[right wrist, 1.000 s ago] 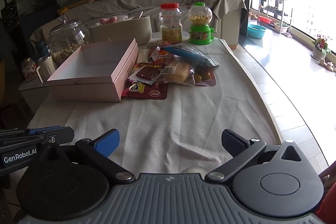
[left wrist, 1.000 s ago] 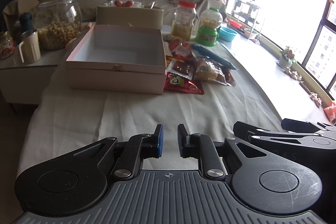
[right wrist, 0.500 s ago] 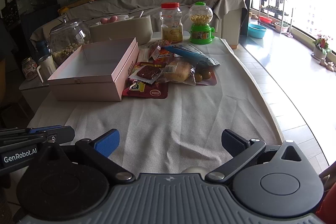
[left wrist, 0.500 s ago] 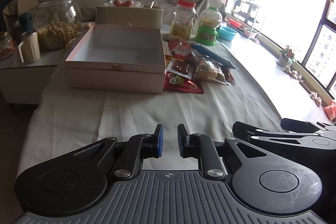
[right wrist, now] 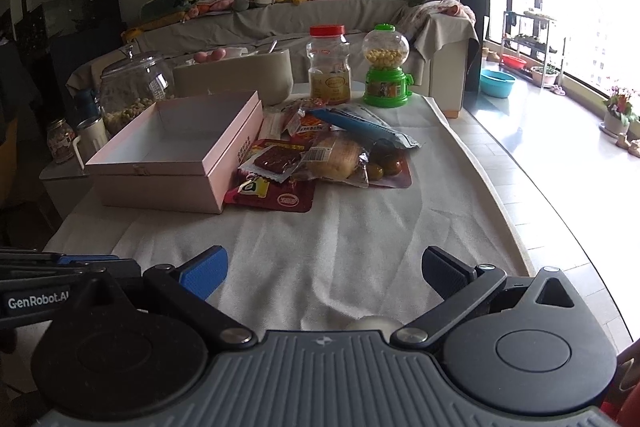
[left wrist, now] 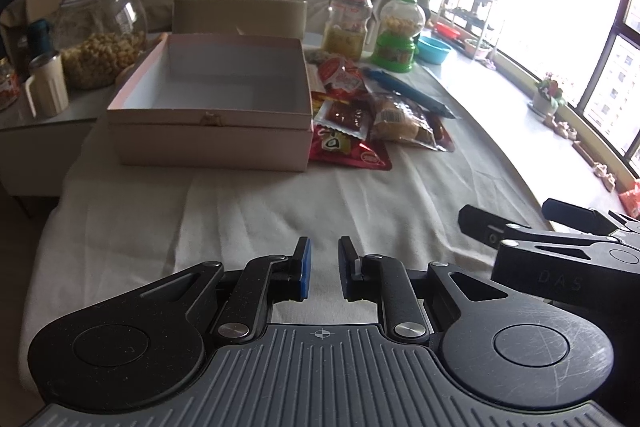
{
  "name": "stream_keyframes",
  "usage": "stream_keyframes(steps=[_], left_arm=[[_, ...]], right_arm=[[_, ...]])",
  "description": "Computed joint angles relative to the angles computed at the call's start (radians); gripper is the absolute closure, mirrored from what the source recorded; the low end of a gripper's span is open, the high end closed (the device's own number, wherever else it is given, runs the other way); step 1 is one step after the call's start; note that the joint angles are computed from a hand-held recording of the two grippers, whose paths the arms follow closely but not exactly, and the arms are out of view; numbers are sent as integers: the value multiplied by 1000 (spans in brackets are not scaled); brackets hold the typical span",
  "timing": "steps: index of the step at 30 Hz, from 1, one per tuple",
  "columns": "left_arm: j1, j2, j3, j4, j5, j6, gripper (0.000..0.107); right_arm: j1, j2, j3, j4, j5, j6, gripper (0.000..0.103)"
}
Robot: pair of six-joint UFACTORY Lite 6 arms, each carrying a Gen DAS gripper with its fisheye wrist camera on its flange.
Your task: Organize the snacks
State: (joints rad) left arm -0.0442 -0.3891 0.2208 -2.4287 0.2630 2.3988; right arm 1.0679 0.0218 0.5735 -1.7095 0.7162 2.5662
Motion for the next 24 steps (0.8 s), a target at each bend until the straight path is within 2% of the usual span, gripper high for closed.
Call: stream_keyframes(steps=[2, 4, 7, 9, 12, 15, 17, 20, 24], left_arm=[[-2, 113, 52, -110, 40, 111, 88], [13, 220, 103, -120, 109, 138, 88], [107, 379, 143, -33, 353, 131, 88], [139, 456, 170, -12, 434, 132, 88], [102, 504, 209, -72, 399, 181, 88], [84, 560, 272, -73, 374, 172, 88], [82, 608, 331, -69, 363, 162, 88], [75, 682, 413, -112, 349, 183, 88], [104, 760, 499, -83, 333, 123, 88]], right_arm=[[-76, 25, -4, -87, -49, 28, 0], [-149, 69, 6, -198, -73, 72, 0], [-282, 150, 44, -449, -108, 227, 0], [-363, 222, 117, -563, -145, 258, 0], [-430, 345, 273, -586, -186, 171, 0], [-461, 483, 488, -397, -249, -86, 0], [-485, 557, 596, -344, -294, -177, 0], [-517, 648, 708, -408, -331, -133, 0], [-560, 746, 827, -520, -383, -29, 0]])
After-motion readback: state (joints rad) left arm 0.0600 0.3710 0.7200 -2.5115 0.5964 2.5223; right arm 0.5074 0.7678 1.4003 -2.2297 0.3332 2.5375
